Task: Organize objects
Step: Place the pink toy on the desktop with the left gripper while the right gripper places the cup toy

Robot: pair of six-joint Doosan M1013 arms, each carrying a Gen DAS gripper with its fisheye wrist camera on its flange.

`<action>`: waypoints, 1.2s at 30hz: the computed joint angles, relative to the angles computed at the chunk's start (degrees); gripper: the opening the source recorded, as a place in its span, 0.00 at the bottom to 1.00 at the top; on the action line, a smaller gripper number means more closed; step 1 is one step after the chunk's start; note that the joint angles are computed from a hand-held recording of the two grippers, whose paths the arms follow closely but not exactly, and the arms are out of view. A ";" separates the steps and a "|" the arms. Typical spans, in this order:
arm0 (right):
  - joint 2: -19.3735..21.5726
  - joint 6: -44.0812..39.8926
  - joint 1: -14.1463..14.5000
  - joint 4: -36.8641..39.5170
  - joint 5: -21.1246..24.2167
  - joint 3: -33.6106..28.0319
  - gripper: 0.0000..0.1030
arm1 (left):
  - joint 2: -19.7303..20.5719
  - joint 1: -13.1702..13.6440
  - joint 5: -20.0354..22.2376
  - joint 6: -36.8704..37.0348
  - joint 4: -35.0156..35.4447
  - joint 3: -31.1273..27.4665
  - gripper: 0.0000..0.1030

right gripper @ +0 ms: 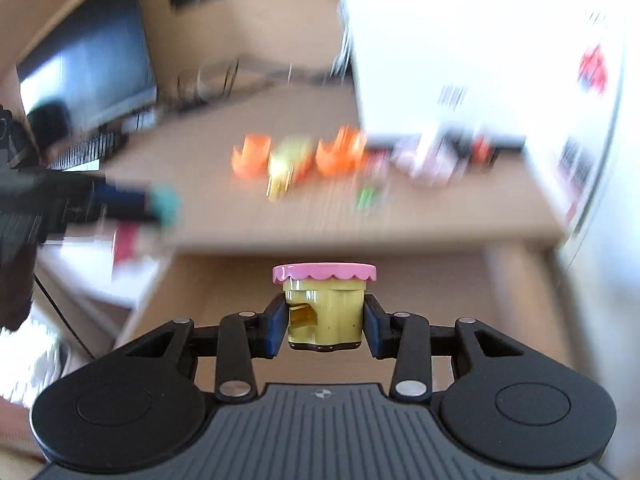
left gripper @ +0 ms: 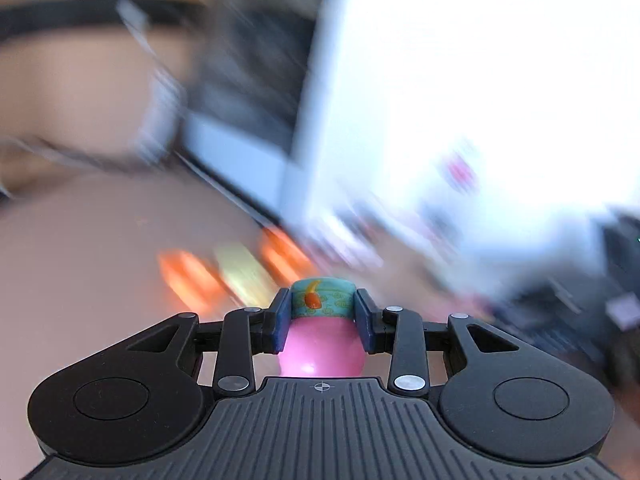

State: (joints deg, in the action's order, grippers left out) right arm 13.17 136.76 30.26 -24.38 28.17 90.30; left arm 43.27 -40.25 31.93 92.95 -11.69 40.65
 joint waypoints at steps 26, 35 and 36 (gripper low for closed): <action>12.15 1.24 -6.36 -6.70 7.91 -14.36 0.65 | 9.46 2.05 4.73 -20.42 20.11 -9.69 0.40; 6.32 7.51 -5.39 -10.59 4.59 -8.45 0.77 | 2.85 0.72 -8.88 -36.88 35.77 1.69 0.39; 5.60 7.80 -5.27 -10.30 4.33 -7.70 0.80 | 2.09 0.51 -10.48 -35.15 34.34 2.90 0.39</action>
